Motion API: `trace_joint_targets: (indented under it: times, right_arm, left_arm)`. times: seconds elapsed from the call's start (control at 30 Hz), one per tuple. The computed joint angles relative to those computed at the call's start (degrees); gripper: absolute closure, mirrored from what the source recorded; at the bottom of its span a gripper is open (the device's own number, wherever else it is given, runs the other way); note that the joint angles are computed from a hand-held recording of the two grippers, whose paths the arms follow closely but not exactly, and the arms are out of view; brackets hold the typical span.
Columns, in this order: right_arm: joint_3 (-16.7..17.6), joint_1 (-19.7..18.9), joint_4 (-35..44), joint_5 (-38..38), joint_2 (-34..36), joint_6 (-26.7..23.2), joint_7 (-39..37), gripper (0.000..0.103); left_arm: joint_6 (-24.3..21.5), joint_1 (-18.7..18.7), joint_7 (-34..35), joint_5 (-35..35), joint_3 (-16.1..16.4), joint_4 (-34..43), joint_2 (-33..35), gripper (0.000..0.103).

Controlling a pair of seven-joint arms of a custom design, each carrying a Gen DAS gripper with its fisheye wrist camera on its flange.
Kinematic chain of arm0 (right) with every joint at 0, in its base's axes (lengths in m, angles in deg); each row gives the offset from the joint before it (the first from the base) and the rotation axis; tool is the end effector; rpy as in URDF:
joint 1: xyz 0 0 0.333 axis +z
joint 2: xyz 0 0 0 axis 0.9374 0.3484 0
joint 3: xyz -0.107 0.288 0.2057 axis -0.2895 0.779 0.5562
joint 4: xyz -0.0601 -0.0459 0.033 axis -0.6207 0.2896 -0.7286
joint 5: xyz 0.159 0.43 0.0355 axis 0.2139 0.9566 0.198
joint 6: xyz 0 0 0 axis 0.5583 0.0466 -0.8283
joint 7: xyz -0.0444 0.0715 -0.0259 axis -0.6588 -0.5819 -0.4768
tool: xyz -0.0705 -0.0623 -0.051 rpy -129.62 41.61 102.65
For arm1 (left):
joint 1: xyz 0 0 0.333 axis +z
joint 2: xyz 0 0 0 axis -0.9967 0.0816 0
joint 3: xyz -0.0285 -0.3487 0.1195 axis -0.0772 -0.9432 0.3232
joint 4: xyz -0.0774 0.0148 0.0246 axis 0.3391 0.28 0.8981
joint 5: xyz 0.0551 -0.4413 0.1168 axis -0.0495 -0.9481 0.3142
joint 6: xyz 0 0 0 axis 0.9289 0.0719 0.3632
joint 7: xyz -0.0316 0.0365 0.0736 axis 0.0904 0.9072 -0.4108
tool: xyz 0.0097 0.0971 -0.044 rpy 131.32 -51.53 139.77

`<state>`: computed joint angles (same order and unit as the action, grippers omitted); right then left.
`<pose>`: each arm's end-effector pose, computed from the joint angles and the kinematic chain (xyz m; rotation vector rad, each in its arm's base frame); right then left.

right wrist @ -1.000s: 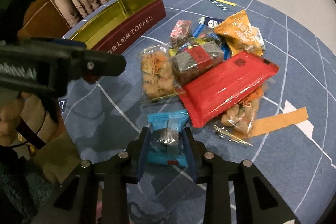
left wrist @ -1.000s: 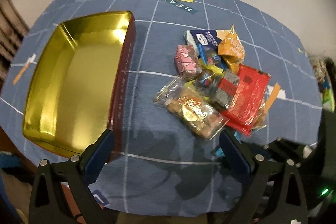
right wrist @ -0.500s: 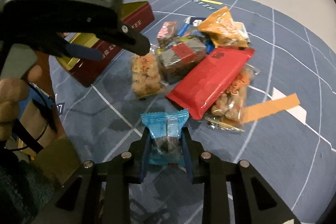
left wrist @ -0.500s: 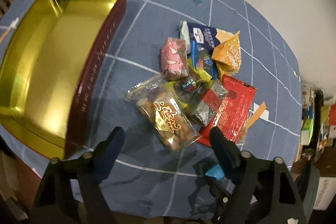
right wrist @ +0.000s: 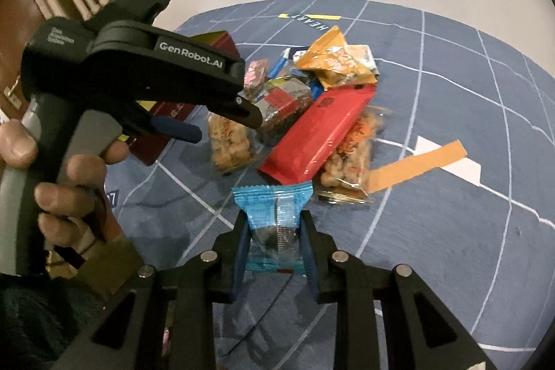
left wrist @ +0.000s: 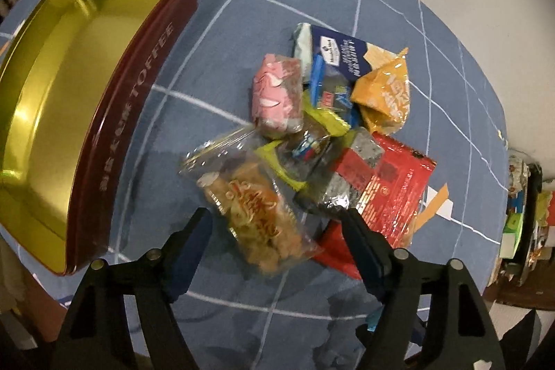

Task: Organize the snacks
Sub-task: 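Lift the blue candy with the right gripper while the left gripper grasps the clear dough-stick bag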

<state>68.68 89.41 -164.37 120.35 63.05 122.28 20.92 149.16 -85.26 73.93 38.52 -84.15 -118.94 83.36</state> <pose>0.5727 0.2563 0.3701 -2.1483 1.3324 -0.0594 0.6560 -0.1389 0.3721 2.4950 -1.7843 0.4379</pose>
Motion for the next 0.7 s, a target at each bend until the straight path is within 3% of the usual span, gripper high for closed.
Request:
trace_joint_targets:
  times: [0.33,0.57,0.7]
  right_arm:
    - [-0.04,-0.01,-0.14,0.38,-0.08,0.88,0.03,0.075]
    - [-0.01,0.07,-0.29,0.45,-0.25,1.48,0.26,0.075]
    - [0.00,0.12,-0.47,0.36,-0.37,1.69,0.58,0.075]
  left_arm:
    - [-0.70,0.36,2.26,-1.93,-0.07,-1.30,-0.31,0.032]
    - [-0.69,-0.05,0.19,1.90,0.35,0.22,1.15,0.033]
    - [-0.55,0.13,0.85,3.04,0.20,0.08,1.04,0.043]
